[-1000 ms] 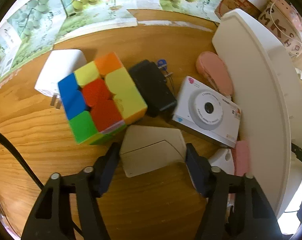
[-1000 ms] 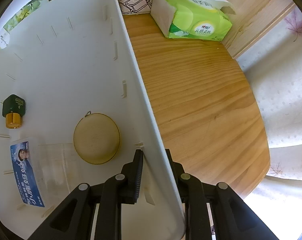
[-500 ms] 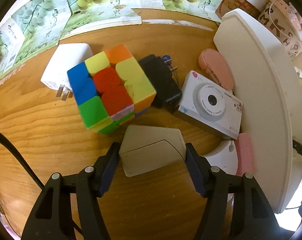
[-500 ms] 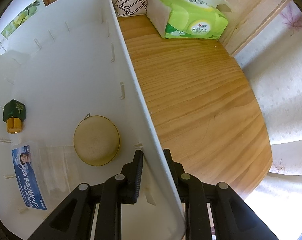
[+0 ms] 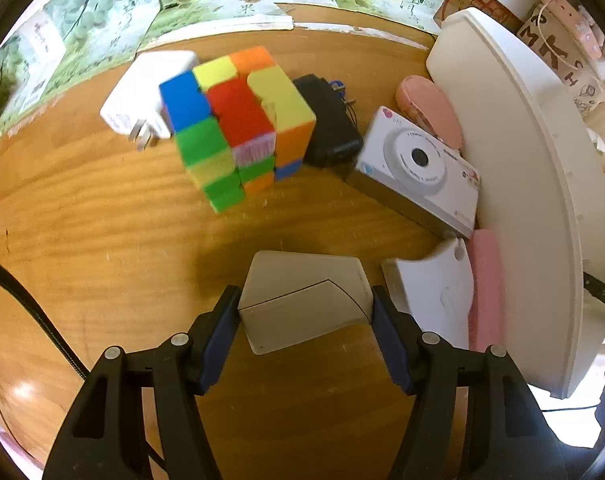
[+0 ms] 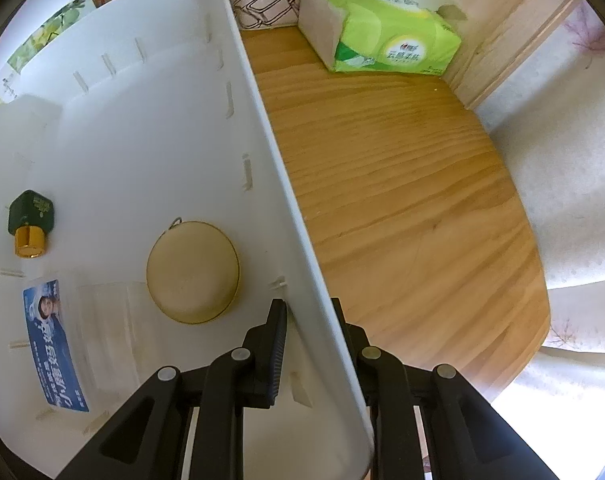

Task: Organize rigid objects
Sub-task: 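Lift the beige pouch and carry it over the white bin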

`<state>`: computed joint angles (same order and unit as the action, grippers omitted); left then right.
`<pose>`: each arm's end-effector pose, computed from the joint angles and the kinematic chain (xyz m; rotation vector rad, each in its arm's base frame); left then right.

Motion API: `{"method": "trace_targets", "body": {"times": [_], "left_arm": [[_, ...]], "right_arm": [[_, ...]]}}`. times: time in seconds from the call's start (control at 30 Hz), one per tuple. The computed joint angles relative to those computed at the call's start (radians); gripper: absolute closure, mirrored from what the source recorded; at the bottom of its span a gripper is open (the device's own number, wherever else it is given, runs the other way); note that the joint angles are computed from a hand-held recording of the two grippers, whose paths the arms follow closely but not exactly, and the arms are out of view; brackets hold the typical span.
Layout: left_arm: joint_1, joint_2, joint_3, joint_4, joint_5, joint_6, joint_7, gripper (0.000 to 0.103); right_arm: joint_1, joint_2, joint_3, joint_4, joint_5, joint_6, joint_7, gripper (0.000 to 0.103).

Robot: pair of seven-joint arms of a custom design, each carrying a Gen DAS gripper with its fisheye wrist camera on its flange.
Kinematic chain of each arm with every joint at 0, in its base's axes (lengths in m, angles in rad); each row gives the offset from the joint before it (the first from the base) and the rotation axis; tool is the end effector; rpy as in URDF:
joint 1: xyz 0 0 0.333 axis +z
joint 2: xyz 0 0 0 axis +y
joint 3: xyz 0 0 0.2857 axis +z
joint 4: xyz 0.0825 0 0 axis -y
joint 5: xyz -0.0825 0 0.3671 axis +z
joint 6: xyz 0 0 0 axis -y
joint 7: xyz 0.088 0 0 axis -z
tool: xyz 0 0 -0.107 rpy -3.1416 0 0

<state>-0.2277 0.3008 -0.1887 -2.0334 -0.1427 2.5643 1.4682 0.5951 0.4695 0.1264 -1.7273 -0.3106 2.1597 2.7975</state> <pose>0.5472 -0.2358 0.3059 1.9779 -2.3905 0.4278 0.4881 0.4045 0.2950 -1.7993 2.5466 -0.3129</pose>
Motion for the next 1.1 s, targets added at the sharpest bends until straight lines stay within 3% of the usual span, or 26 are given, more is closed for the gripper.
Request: {"method": "trace_targets", "body": {"times": [0.17, 0.3, 0.6, 0.73, 0.8, 0.9, 1.0, 1.1], "left_arm": [[0.004, -0.063, -0.003, -0.087, -0.046, 0.028, -0.058, 0.036], [-0.001, -0.133, -0.007, -0.167, -0.061, 0.075, -0.128, 0.036], [-0.039, -0.301, -0.059, -0.359, -0.162, 0.354, -0.161, 0.036], [-0.068, -0.271, -0.073, -0.320, -0.117, 0.465, -0.205, 0.036], [-0.085, -0.289, -0.069, -0.332, -0.029, 0.514, -0.277, 0.036], [-0.136, -0.242, -0.003, -0.279, 0.259, 0.550, -0.503, 0.036], [-0.179, -0.253, 0.052, -0.264, 0.524, 0.553, -0.724, 0.036], [-0.186, -0.251, 0.064, -0.232, 0.752, 0.544, -0.911, 0.036]], "right_arm": [[-0.037, -0.048, 0.010, -0.095, 0.038, 0.112, -0.032, 0.088], [-0.057, -0.059, 0.021, -0.118, 0.065, 0.136, -0.100, 0.088], [-0.103, -0.080, 0.042, -0.165, 0.140, 0.201, -0.302, 0.095], [-0.102, -0.082, 0.043, -0.174, 0.141, 0.213, -0.381, 0.095], [-0.101, -0.082, 0.043, -0.177, 0.138, 0.225, -0.420, 0.095], [-0.112, -0.091, 0.047, -0.197, 0.158, 0.257, -0.474, 0.095], [-0.120, -0.094, 0.048, -0.205, 0.172, 0.273, -0.525, 0.095], [-0.129, -0.096, 0.051, -0.212, 0.185, 0.289, -0.583, 0.095]]}}
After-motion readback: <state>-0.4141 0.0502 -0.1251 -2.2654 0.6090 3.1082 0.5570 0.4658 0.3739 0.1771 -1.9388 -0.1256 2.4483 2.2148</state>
